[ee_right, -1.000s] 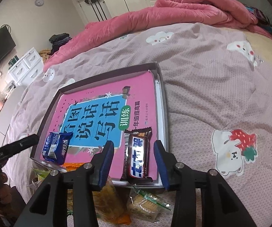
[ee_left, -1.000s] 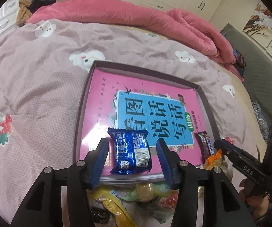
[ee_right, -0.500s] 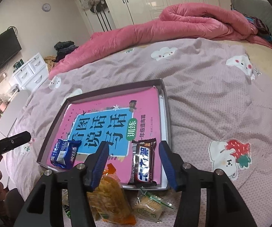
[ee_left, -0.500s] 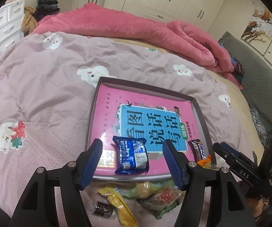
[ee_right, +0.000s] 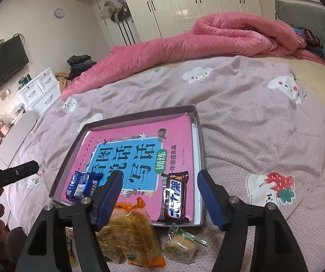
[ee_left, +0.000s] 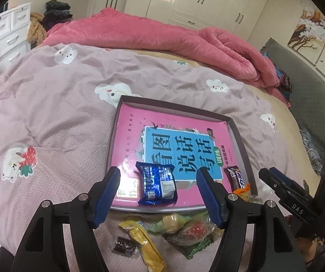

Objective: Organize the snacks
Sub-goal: 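Open both tools and withdraw them from the tray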

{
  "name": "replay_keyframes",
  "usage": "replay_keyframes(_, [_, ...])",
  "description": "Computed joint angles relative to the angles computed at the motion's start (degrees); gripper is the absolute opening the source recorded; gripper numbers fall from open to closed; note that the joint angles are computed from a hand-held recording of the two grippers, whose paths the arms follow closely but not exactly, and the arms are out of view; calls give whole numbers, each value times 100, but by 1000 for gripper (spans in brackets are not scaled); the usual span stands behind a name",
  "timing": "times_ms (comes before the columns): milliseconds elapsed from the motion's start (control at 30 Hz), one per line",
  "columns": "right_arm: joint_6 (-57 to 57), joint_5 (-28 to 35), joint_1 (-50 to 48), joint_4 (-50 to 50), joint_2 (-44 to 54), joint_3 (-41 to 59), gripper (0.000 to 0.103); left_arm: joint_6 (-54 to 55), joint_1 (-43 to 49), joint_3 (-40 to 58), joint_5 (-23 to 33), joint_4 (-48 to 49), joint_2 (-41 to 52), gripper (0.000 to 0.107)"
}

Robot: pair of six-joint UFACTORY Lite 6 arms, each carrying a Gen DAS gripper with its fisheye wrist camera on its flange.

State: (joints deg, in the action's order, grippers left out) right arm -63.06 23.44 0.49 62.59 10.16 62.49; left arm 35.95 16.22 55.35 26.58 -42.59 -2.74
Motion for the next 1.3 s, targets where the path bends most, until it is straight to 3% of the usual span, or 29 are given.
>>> replay_keyframes(633, [-614,32,-372,534,-1102,-971,78,-442,-238,-844,-88,591,-987,72])
replay_keyframes(1300, [252,-498,235,-588,-2416,-2159,79,-427,32,-1428,275,751,-1550,72])
